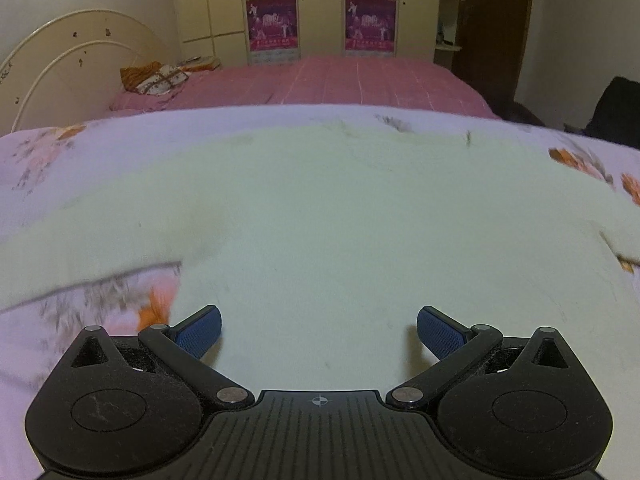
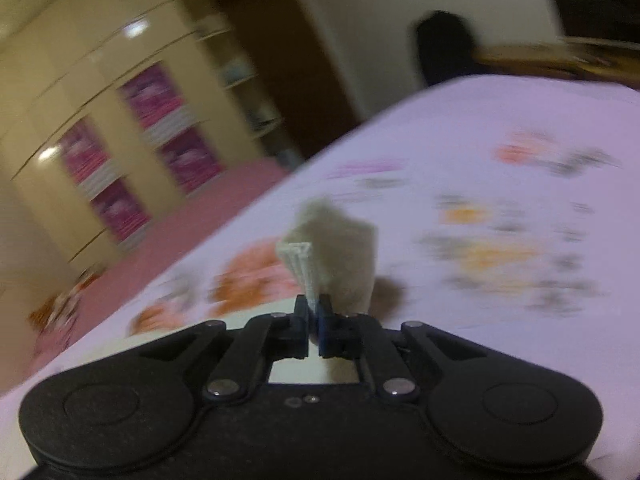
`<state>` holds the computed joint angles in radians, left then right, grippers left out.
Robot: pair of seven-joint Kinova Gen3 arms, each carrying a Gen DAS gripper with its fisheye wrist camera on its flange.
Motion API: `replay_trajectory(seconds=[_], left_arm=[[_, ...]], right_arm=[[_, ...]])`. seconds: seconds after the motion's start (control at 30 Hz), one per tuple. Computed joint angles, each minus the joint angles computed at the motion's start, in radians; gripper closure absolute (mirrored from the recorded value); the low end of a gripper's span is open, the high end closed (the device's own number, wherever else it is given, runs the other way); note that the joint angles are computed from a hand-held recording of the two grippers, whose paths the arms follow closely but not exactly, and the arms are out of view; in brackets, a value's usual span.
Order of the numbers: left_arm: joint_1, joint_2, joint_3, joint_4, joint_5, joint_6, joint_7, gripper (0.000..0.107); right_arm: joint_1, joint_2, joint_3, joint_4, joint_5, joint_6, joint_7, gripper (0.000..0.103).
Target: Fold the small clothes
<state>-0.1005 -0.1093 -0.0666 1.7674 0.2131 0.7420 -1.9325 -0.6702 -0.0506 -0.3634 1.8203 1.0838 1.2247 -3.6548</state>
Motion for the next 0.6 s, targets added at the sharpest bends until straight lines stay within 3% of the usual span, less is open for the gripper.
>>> replay_trajectory(seconds=[0.1,0.23,0.37,0.5,0.57,0.6], left_arm=[[-0.044,0.033,0.008,-0.030,0.068,-0.006,-0.046,0.005],[-0.044,0.062,-0.071,-0.069,0.227,0.040,-0.158,0.005],[-0.103,0.071,-0.074,-0.086,0.284,0.062,-0.213,0.005],[-0.152,0.094,-0.084,-0.112,0.328,0.108,-0.255,0.005],[-0.171,0.106,-0.082,-0.118,0.357,0.125,-0.281,0.005],[-0.180,0.109,-0.080,-0.118,0.375,0.135,-0.294,0.005]], right_arm=[[-0.027,0.083,0.006,-0.097,0.023,-0.076,0.096,0.098],[-0.080,0.223,0.039,-0.256,0.020,-0.181,0.244,0.098],[-0.134,0.367,0.064,-0.439,-0.030,-0.250,0.407,0.098],[-0.104,0.497,-0.046,-0.617,-0.053,-0.230,0.570,0.098],[-0.081,0.560,-0.121,-0.703,-0.064,-0.192,0.651,0.091],[-0.088,0.580,-0.132,-0.733,-0.062,-0.169,0.680,0.083]])
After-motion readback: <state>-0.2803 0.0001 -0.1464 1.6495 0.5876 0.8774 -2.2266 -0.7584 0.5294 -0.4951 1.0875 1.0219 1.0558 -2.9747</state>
